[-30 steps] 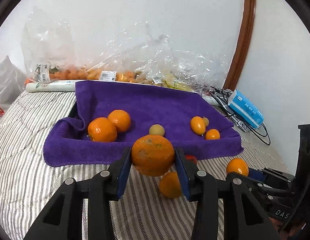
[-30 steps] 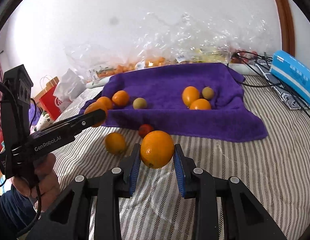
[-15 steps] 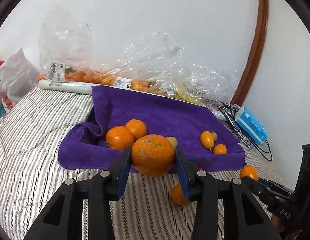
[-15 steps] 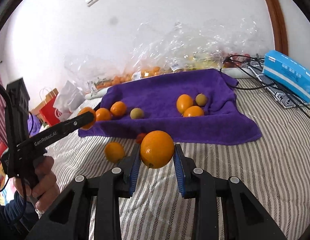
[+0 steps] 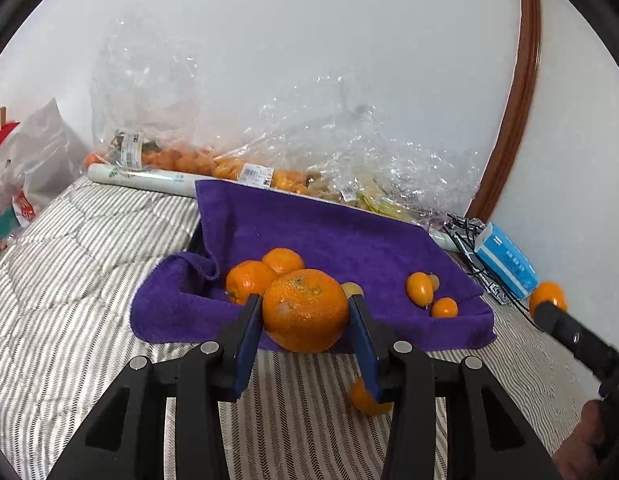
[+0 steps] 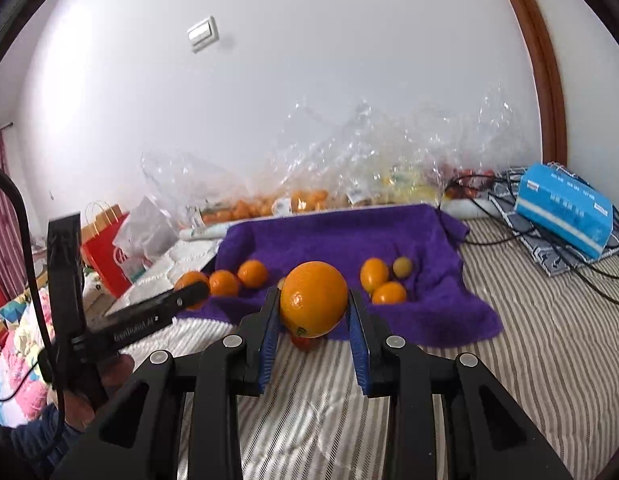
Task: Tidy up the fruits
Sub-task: 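Lift both held oranges and carry them over the purple towel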
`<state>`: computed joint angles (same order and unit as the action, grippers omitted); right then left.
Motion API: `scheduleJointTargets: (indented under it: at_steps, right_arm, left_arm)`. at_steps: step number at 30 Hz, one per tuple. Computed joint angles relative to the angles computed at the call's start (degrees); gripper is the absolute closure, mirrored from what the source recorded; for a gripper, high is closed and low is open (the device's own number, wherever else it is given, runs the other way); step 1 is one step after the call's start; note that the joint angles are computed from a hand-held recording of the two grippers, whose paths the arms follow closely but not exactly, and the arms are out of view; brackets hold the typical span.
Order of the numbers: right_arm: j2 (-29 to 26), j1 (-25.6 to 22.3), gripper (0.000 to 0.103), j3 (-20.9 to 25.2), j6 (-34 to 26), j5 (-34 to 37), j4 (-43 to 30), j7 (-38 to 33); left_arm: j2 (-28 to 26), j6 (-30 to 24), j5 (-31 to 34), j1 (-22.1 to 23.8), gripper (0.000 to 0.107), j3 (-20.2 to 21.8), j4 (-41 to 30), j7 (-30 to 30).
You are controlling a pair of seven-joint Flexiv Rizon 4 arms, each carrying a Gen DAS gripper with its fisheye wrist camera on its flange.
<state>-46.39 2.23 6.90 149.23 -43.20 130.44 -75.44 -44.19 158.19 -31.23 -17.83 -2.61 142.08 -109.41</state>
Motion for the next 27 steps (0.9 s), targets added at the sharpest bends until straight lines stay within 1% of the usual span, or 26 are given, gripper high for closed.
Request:
scheduleJointTargets:
  at_steps: [2, 5, 8, 11, 17, 22, 27]
  right_arm:
    - [0.42, -0.08, 0.071, 0.25, -0.07, -0.37, -0.52, 0.77]
    - [1.83, 0.95, 0.071, 0.1, -0.87, 0.91, -0.88, 0.56]
    - [3.5, 3.67, 0.071, -0.24, -3.14, 6.48, -1.77, -0.53]
    - [3.55, 3.23, 0.071, 0.46, -4.28, 5.72, -3.75, 1.0]
    - [3.38, 4.67, 0.071, 0.36, -5.32, 6.75, -7.65, 1.31]
    - [2.39, 4.82, 0.071, 0.36, -6.52, 5.28, -11.69, 3.05]
    - [-0.04, 6.0, 0.071, -0.18, -6.75, 6.38, -15.65, 3.36]
  left_arm:
    - [0.52, -0.52, -0.55, 0.12, 0.066, -0.13, 0.39, -0.3]
    - [1.97, -2.01, -3.53, -0.79, 0.066, -0.03, 1.2, 0.43]
    - [4.03, -2.17, -1.56, 0.4, 0.066, 0.37, 2.62, -1.0]
    - [6.92, -4.44, -4.46, -0.83, 0.066, 1.13, 2.46, 2.5]
    - [10.28, -8.75, -6.76, -1.76, 0.066, 1.68, -0.39, 10.18]
    - [10.79, -11.3, -5.72, -0.57, 0.066, 1.82, -3.63, 13.45]
    - [8.37, -12.31, -4.2, 1.77, 0.066, 2.14, -7.18, 14.31]
